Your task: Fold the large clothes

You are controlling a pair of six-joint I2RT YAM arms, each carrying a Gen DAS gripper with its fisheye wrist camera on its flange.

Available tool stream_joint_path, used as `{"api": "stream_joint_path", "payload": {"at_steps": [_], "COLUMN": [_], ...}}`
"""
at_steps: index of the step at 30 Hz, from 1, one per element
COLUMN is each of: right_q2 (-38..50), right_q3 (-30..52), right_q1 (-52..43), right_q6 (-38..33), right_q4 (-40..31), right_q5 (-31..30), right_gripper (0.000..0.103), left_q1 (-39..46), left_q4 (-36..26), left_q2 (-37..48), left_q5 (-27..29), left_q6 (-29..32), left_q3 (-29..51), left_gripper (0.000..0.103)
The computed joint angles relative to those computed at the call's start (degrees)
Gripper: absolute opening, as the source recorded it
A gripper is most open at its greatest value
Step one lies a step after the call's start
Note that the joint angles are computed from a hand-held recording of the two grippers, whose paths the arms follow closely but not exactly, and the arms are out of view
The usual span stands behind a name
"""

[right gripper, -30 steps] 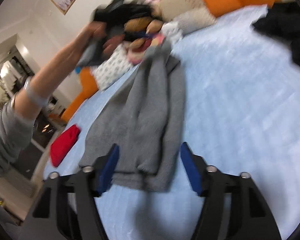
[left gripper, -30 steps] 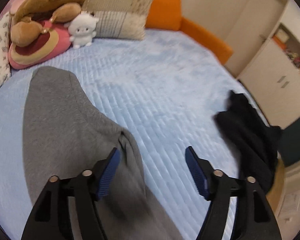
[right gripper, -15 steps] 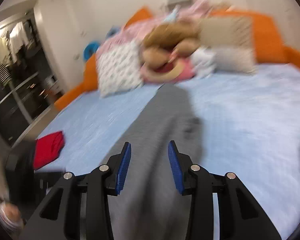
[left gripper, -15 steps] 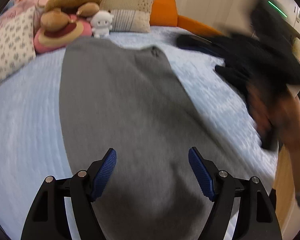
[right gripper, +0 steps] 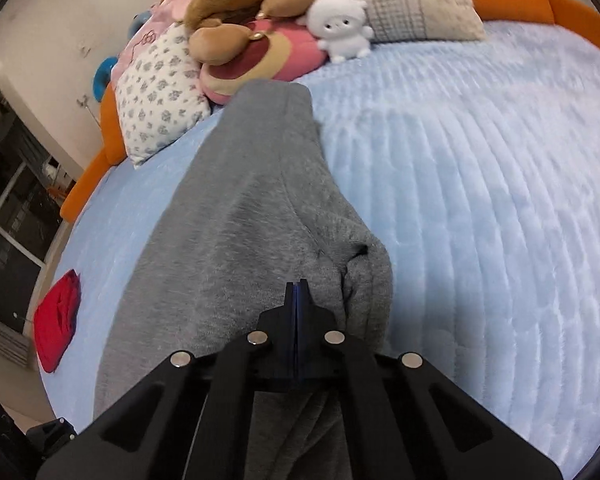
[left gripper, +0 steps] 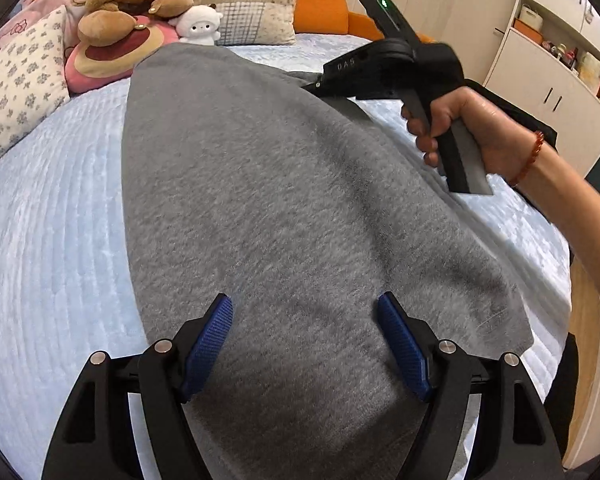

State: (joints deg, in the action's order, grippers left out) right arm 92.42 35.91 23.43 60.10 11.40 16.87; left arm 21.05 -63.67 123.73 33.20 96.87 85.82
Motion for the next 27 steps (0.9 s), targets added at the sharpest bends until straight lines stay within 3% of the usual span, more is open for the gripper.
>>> {"api": "stream_joint_path", "payload": {"at_steps": [2,4,7,8,10,13,16,20,23,27], "right_q2": [0.71,0.44,-3.83,-6.18,-9.69,-10.69,-5.75,1.61,-2.20,0.28], "right_q3": [-3.05,-3.99,0.21,1.57,3.75,5.22,6.98,10.24,3.34,10.79], "right_q1": [-0.56,-0.73,3.08,5.89,12.65,22.43,28.20,32.76,35.49,37.09], "right_q6": [0.48,0.24,1.06,1.29,1.52,2.29,7.37,19.24,26.87,28.25], "right_q4": [6.58,8.18,-3.75,-7.82,-13.58,-14.12,-15.85,-31.09,-25.76,-35.91], "right_q5": [-0.43,-0.51,3.75,6.15,11.26,13.52,12.10,15.29,18.49,19.71], "right_gripper": [0.000,0.000,0.000,0.006,0.006,0.006,0.006,0.001,0.000,0.004], "left_q1": [0.38,0.98,1.78,2.54,4.35,6.85,7.81,8.82,10.33,10.88], "left_q4": [0.35,-0.70,-1.58,-3.96,-7.98,-10.32,-10.36,-9.84,-7.66,-8.14], "left_q2": [0.70,1.92,0.77,0.47,0.49,0.59,1.81,3.57,3.12,3.49], "left_q5": [0.69,1.84,1.99,1.78,1.38,0.53,-0.71,-1.38,-1.76,-1.86], "left_q6": [0.49,1.38,2.38,4.08,7.49,11.12,10.51,10.43,12.15,13.28], "left_q3": [-0.21,0.85,0.54,1.48,3.12,3.89,4.68,5.94,3.88,4.56], "left_gripper": [0.077,0.077,0.077,0.077,0.077,0.079,0.079,0.079,0.082,0.084]}}
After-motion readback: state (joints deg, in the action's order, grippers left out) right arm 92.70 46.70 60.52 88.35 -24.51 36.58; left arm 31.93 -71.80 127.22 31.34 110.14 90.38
